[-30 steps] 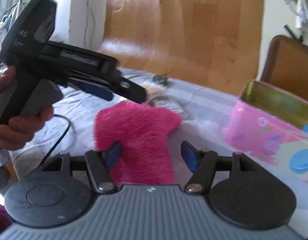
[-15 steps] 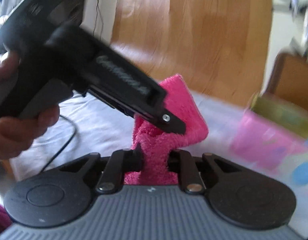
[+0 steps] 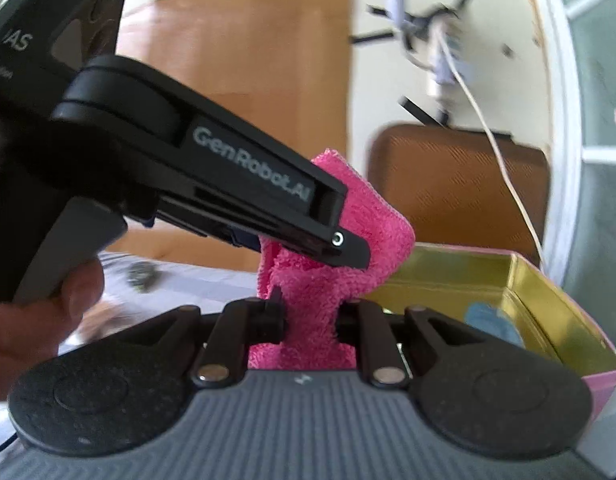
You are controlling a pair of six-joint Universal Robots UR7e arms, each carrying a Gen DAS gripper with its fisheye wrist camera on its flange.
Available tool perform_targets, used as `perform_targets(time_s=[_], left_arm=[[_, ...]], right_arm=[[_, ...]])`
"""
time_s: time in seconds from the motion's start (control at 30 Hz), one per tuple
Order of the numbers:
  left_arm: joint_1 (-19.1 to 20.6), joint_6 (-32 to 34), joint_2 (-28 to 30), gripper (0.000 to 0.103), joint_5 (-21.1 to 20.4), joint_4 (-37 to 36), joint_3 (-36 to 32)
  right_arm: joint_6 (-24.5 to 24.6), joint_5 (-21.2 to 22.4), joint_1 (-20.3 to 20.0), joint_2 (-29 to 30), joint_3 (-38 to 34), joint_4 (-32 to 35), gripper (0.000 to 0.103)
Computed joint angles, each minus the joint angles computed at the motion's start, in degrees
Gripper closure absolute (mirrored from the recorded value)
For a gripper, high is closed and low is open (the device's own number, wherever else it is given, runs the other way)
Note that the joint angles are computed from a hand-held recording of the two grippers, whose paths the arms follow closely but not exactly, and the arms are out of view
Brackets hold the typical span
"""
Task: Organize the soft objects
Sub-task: 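Carry the pink cloth into the pink tin and open the right tool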
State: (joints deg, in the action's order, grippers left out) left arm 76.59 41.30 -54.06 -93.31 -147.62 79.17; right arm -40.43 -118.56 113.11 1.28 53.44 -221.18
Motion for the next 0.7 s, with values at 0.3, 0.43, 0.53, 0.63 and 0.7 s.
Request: perform_targets(time_s=[0.3, 0.43, 0.53, 0.63, 0.7], left_arm=[[-1.62, -3.00, 6.48, 0.015, 9.51, -7.99, -2.65], [-0.92, -3.06, 4.76, 0.015, 9.83, -9.73, -0.75], [0.12, -5.26, 2.53, 0.015, 7.89, -9.50, 0.25], [1.43, -7.02, -0.10, 0.015, 5.72, -9.10, 1.01], [2.98, -7.35, -2.21, 0.014, 4.12, -9.83, 1.96]], right_arm=[[1.79, -7.29, -2.14, 6.42, -14.73, 4.68, 0.034], [2.35, -6.61, -2.53, 5.56, -12.54, 0.41, 0.029], [2.06, -6.70, -2.42, 4.96, -11.16, -0.70, 0.027], [3.62, -7.72, -2.12, 3.65, -7.91, -2.90, 0.024], [4.69, -8.47, -1.91, 3.58, -7.33, -6.28, 0.024]])
